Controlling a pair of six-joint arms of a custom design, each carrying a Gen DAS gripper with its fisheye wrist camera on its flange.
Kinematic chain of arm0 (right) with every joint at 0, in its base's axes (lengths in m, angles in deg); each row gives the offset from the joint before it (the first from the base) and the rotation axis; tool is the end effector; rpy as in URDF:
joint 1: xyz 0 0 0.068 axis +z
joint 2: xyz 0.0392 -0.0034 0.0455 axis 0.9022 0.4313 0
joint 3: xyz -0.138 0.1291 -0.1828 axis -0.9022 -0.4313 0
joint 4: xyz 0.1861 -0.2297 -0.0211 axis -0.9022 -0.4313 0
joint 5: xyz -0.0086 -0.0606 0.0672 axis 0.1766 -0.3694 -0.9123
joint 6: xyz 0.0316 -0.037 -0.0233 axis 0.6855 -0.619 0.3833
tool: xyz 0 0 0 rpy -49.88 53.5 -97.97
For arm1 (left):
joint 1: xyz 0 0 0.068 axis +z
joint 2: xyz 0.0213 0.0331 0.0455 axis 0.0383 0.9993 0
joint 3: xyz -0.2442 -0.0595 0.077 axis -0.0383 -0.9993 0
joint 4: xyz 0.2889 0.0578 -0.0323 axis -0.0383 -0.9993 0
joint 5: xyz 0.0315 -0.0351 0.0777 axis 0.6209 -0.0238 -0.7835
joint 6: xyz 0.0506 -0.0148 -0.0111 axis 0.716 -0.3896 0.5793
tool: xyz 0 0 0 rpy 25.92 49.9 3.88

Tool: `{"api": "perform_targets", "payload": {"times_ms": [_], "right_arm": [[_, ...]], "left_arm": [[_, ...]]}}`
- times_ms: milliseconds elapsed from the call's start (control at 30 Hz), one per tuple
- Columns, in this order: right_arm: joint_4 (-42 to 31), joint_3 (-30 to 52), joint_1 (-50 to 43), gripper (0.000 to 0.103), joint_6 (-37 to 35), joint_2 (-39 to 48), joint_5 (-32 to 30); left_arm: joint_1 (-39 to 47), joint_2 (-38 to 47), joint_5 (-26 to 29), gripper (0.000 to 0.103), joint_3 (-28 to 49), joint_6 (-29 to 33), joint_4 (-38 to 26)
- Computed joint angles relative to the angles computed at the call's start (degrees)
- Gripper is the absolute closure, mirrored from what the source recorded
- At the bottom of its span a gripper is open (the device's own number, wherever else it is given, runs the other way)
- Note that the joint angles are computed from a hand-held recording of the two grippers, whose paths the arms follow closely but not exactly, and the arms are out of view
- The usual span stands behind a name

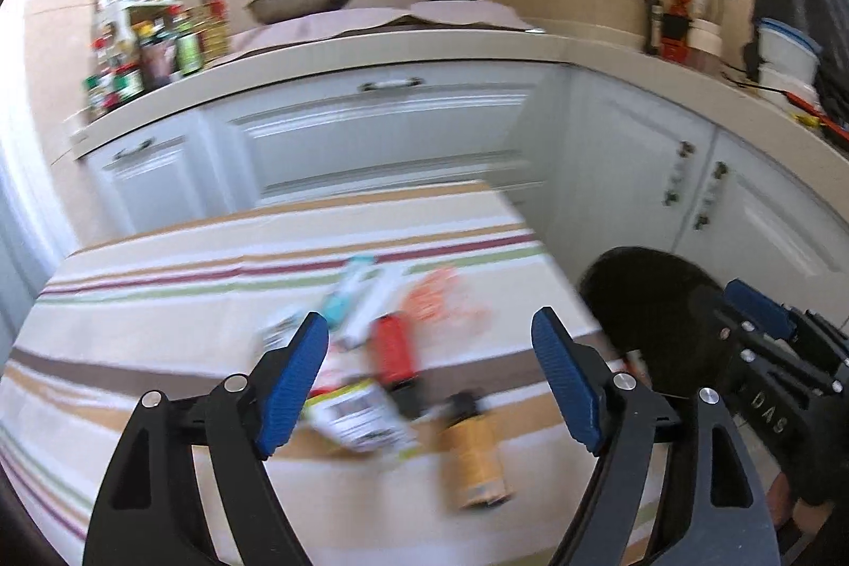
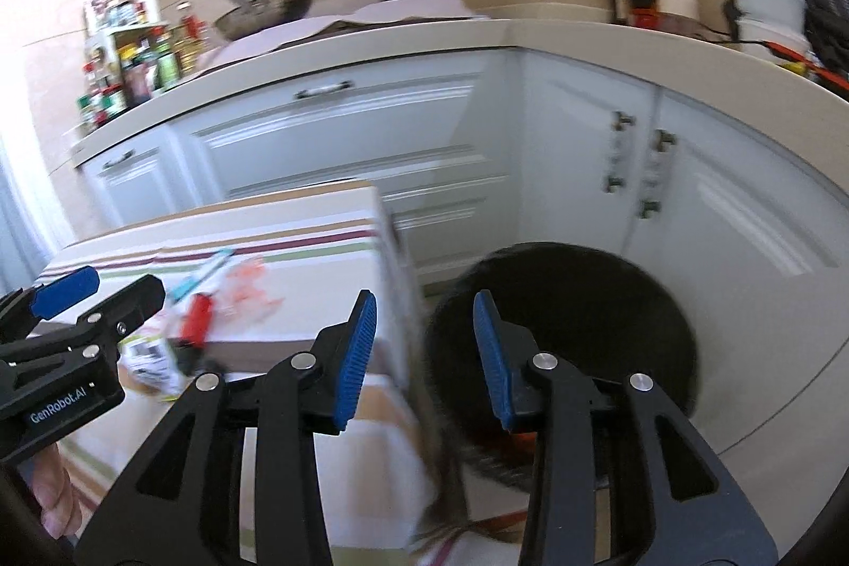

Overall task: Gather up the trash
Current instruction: 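Open both tools over the bin and move them back over the table, then close the right tool on the yellow-labelled bottle while the left grasps the printed wrapper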

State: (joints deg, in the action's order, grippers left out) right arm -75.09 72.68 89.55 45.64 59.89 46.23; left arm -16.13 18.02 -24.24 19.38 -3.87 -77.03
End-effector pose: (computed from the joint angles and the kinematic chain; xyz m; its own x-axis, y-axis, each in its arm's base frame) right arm 0.1352 0.0463 0.1515 -0.5378 0.1704 -0.8257 0.1702 0.9811 0.0916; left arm 0.1794 -0.0574 0.1697 -0.5730 0.1958 -0.7958 0.2773 0.9601 0.0365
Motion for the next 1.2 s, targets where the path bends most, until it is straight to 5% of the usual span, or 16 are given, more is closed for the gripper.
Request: {"api": "perform_targets", "payload": {"times_ms": [233, 667, 1200], "right_arm": [[7.52, 4.2, 15.91, 0.066, 7.84, 17.09, 6.9], [15.34, 11.6, 25.39, 0.066, 14.08, 41.19, 7.67], [15.01, 17.51, 24.27, 0.068, 15.94, 55.13, 2.75]], "left_arm": [[17.93, -8.18, 7.84, 0.026, -3.77, 7.39, -5.88], [41.78, -2.46, 19.53, 0.026, -5.22, 18.65, -2.5], [48.47, 7.23, 22.74, 0.026, -3.65, 21.96, 1.5]]}}
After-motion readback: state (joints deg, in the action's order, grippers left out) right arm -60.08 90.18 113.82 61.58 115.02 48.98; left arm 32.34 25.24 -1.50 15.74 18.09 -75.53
